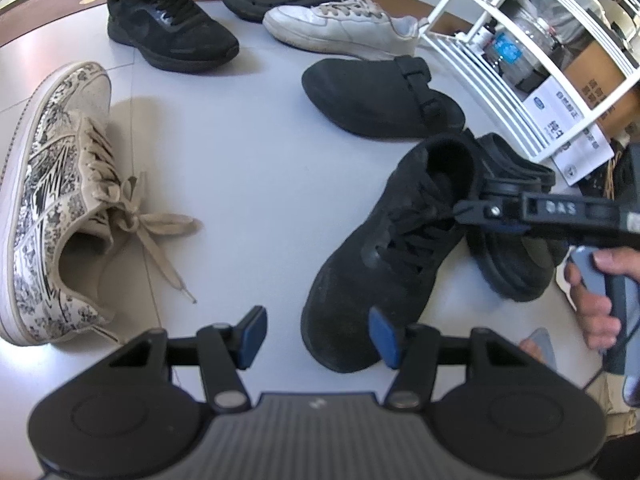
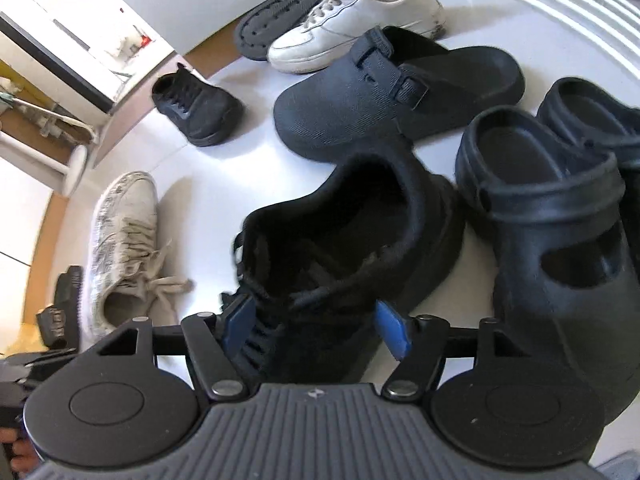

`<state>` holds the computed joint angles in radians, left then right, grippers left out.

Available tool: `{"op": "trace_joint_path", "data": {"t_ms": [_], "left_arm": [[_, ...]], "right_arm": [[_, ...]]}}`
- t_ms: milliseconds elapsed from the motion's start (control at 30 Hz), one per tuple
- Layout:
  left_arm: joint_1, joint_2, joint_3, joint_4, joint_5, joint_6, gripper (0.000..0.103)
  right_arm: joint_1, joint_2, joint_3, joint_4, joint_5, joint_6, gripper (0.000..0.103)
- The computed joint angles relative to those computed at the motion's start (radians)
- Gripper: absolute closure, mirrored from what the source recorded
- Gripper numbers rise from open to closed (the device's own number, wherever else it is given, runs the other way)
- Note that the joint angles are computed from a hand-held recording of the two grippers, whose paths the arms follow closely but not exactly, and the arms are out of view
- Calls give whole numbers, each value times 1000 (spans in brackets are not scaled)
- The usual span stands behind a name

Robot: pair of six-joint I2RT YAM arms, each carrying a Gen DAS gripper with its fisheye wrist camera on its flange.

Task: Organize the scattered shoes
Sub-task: 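Lift and turn the black sneaker with the right tool toward the clogs, then set the sneaker upright beside the clogs and open the right tool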

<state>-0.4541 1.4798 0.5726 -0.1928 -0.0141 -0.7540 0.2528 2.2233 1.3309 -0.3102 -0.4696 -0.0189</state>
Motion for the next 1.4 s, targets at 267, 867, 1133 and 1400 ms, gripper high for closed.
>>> {"op": "trace_joint_path", "data": {"t_ms": [267, 867, 1133, 1400], "left_arm": [[4, 7, 5, 2, 2, 3, 43], [14, 2, 0, -2, 8, 7, 43], [14, -8, -8, -1, 10, 5, 43], [16, -11, -11, -1, 14, 0, 43]], "right_arm": [[-25, 13, 19, -17, -43, -53, 52], [-2, -36, -32, 25, -19, -128, 11], [71, -12, -43, 43, 71, -136, 11], [109, 18, -28, 61, 138, -84, 4]]}}
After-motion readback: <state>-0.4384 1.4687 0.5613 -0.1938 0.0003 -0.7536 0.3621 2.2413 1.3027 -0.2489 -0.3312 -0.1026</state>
